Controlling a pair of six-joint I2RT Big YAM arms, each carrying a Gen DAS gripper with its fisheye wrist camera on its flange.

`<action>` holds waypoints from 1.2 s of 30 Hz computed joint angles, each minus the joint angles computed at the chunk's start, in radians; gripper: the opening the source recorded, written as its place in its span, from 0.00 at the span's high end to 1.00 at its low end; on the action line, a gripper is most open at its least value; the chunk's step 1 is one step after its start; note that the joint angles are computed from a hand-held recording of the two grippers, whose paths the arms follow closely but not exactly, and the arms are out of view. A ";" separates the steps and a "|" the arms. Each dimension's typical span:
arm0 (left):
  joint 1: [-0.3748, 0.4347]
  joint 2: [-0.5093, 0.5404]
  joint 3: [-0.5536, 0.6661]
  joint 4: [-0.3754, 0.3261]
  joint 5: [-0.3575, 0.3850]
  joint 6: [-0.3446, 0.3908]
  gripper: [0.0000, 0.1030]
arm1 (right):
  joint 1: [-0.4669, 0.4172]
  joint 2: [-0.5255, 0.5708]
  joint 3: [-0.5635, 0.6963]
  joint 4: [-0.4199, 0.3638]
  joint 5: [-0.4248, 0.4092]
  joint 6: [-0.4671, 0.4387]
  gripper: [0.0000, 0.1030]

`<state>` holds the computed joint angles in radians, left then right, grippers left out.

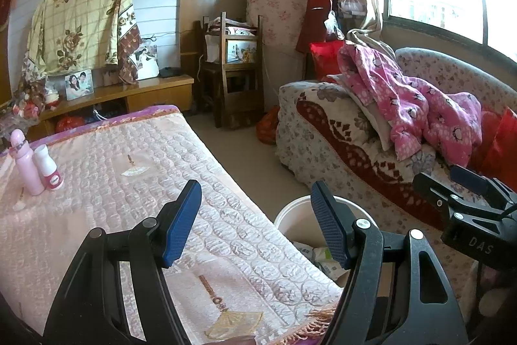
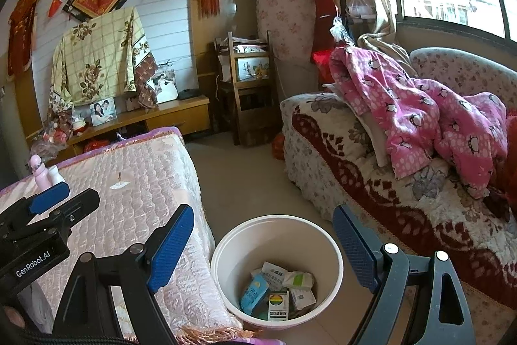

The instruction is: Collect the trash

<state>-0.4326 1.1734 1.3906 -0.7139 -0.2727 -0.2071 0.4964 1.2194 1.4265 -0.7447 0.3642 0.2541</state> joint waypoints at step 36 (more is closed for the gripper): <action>0.005 -0.001 -0.004 -0.014 -0.009 -0.006 0.33 | -0.014 0.001 -0.004 -0.011 -0.023 0.002 0.16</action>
